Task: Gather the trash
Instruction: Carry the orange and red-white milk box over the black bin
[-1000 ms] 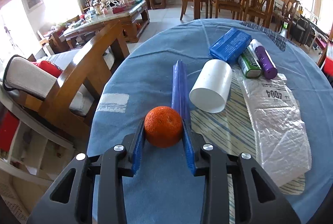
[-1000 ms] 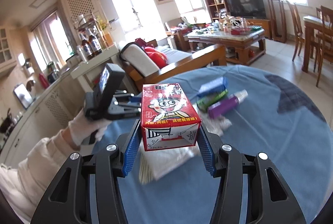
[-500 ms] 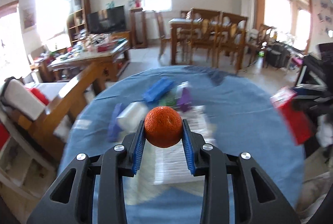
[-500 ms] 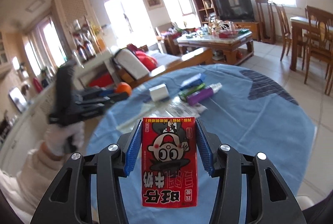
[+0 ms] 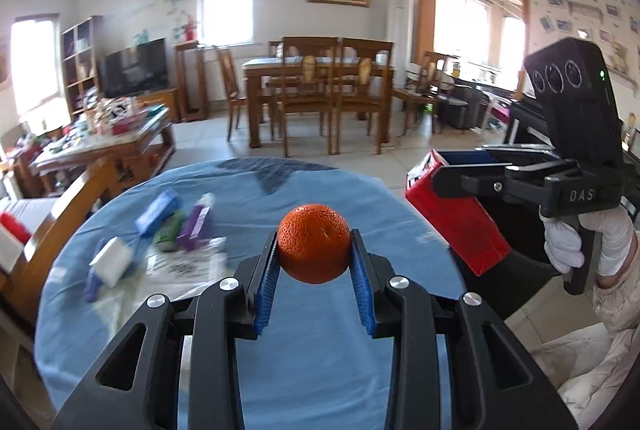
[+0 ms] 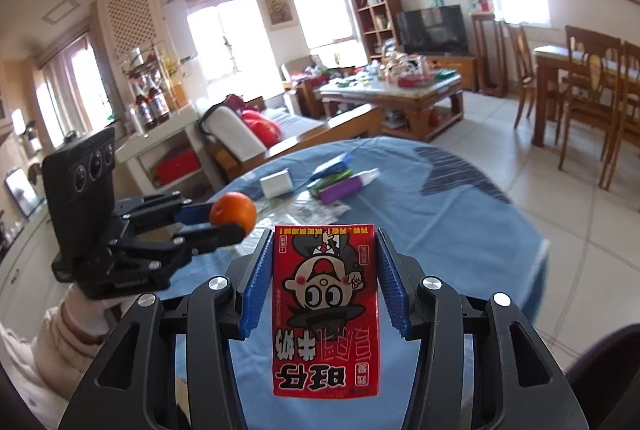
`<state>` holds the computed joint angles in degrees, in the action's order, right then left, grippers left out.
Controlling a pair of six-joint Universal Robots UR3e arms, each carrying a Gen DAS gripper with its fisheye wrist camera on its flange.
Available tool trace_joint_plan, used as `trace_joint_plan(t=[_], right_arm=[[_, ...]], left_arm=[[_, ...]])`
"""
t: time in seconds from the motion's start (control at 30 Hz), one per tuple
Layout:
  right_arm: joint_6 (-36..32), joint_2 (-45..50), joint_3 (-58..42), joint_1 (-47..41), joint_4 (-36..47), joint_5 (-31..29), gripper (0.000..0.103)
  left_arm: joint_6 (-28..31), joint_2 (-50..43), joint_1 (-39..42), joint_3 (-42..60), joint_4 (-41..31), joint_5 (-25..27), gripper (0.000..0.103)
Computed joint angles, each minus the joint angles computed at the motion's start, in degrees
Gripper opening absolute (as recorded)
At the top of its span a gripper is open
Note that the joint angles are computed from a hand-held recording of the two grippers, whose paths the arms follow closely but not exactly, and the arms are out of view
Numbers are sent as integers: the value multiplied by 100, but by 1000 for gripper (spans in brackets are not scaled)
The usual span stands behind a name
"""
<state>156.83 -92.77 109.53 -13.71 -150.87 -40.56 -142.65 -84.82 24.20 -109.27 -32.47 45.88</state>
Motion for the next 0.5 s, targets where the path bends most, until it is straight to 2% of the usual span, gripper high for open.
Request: trace_joint_plan(t=[0.1, 0.23, 0.37, 0.5], right_arm=[[-356, -614, 486, -573, 346, 212, 49], [-1070, -1501, 1038, -1571, 1258, 604, 49], [-2090, -2231, 1286, -2632, 2649, 942, 49], [-3351, -2856, 1345, -3757, 4388, 1154, 49]], left_arm=[[-169, -170, -507, 30, 272, 161, 34], [-378, -388, -1101, 96, 559, 369, 34], [-589, -819, -1764, 326, 856, 568, 34], [-698, -1154, -2306, 565, 949, 731, 34]])
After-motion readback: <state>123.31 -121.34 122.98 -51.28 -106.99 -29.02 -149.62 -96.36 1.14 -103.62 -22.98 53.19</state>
